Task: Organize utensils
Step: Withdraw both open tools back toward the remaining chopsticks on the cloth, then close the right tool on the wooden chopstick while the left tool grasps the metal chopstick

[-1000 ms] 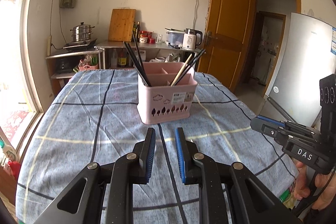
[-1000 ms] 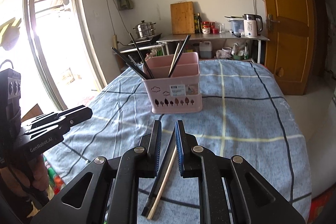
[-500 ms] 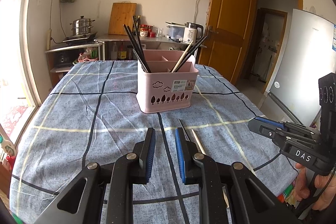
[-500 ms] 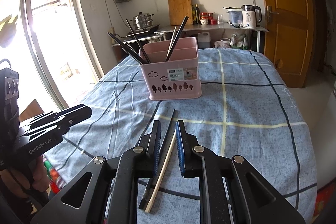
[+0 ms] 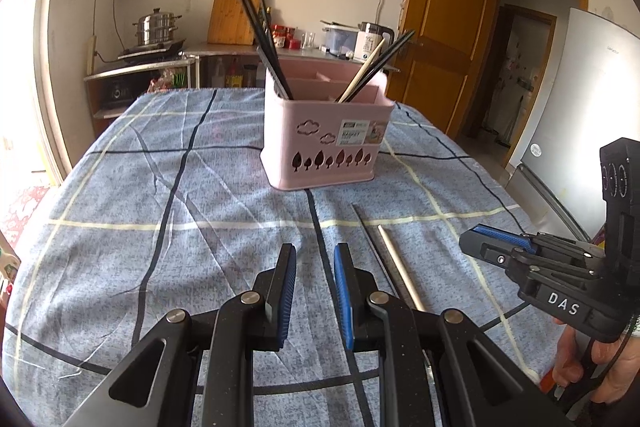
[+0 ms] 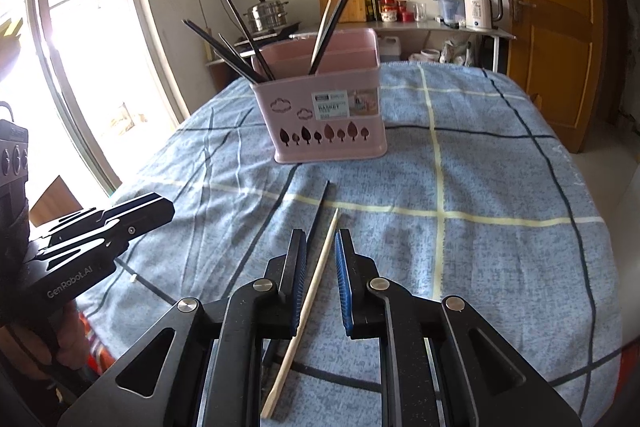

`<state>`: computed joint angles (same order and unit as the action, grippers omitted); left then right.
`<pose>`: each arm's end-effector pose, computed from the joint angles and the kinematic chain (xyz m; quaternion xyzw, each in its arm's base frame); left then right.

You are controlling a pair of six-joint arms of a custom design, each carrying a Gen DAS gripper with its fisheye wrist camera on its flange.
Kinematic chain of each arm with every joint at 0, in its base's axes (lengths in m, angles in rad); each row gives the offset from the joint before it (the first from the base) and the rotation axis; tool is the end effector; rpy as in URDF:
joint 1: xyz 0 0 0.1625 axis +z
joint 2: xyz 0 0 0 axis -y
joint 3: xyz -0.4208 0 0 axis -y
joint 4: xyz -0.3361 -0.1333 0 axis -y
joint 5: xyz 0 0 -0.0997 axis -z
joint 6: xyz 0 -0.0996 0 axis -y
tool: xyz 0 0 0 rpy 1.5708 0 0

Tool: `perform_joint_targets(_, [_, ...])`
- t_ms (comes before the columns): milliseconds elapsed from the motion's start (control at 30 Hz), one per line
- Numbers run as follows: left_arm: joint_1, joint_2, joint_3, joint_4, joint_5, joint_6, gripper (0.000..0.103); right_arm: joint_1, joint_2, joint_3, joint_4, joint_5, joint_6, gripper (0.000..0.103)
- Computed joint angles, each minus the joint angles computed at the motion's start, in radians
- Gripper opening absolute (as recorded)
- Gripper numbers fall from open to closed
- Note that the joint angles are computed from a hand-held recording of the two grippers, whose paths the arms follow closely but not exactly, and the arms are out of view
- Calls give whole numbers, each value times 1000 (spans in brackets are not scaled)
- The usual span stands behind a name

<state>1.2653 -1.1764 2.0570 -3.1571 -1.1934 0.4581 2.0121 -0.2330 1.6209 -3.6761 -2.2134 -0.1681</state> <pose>0.0083 -0.5391 0.2860 0.2833 0.8795 -0.3250 0.2014 0.3220 -0.5094 -0.0654 0.1608 -0.8808 0.3703 0.2476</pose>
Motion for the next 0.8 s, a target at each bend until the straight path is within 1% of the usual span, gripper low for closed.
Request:
perform_joint_targets(300, [34,44,-48,38,-6,-20,19,-48,41,-91,134,19,21,15])
perform_joint_targets(500, [42,69,-77,69,-9,-28,19,-64,65,-152,222,5,42,15])
perform_joint_targets(600, [42,80,-91,89,-15,-35,19,-72,66,-161,257,-1,64,15])
perform_joint_targets(667, [40,88,-101,105,-15,-43,19,-75,64,-159,256,6,68,15])
perform_joint_targets(800, [34,108,-125,153,-21,-55,19,-81,54,-144,259,9,65,12])
